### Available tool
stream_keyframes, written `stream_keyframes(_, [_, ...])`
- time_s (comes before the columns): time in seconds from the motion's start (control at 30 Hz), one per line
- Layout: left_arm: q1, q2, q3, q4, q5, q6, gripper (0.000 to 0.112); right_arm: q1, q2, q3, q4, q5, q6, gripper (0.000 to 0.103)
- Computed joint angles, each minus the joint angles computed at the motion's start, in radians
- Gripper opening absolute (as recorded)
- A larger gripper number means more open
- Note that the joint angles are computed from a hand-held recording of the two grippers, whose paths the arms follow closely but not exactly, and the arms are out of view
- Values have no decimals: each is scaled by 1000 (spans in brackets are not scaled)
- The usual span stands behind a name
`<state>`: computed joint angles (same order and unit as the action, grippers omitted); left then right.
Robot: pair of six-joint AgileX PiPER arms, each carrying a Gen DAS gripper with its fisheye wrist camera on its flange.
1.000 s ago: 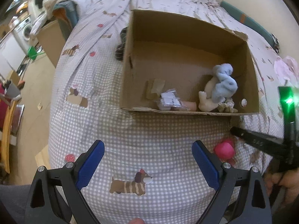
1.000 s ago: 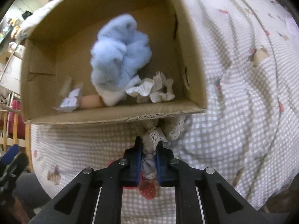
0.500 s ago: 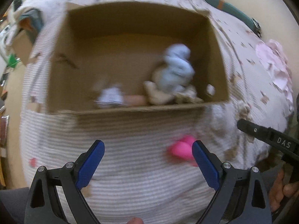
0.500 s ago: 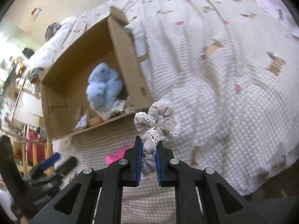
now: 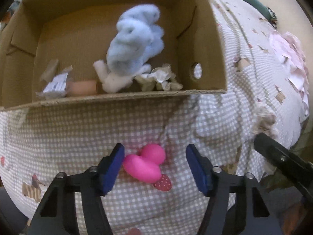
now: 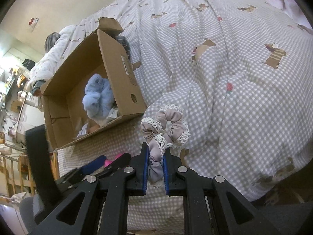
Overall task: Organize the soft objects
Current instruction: 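Lift the scrunchie with the right gripper while the left gripper grasps the pink rubber duck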
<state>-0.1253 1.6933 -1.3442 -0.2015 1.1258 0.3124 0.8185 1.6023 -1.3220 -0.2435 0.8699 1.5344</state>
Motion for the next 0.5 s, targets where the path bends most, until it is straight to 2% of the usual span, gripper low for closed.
stream_keyframes(0.07, [2,22,-12,-8,17,-9,36,0,-8,8,-3,-10,5,14])
stream_keyframes(0.1, [9,30,-17,-20,27,-1,21,2,-13,12,-5,-13,7,14])
stream_keyframes(0.37, [52,40,-45,-48,69,25,19,11,-16,2,-13,-7,7,14])
stream_keyframes(0.4, [65,39,-54,-47,74,36,15,11,-14,-2,-13,-6,7,14])
stream_keyframes(0.43, [68,35,-58,-42,73,38,2,11,-13,-1,-13,-7,6,14])
stream_keyframes(0.5, [72,26,-58,-28,82,32,1,11,-8,-7,-15,-3,0,14])
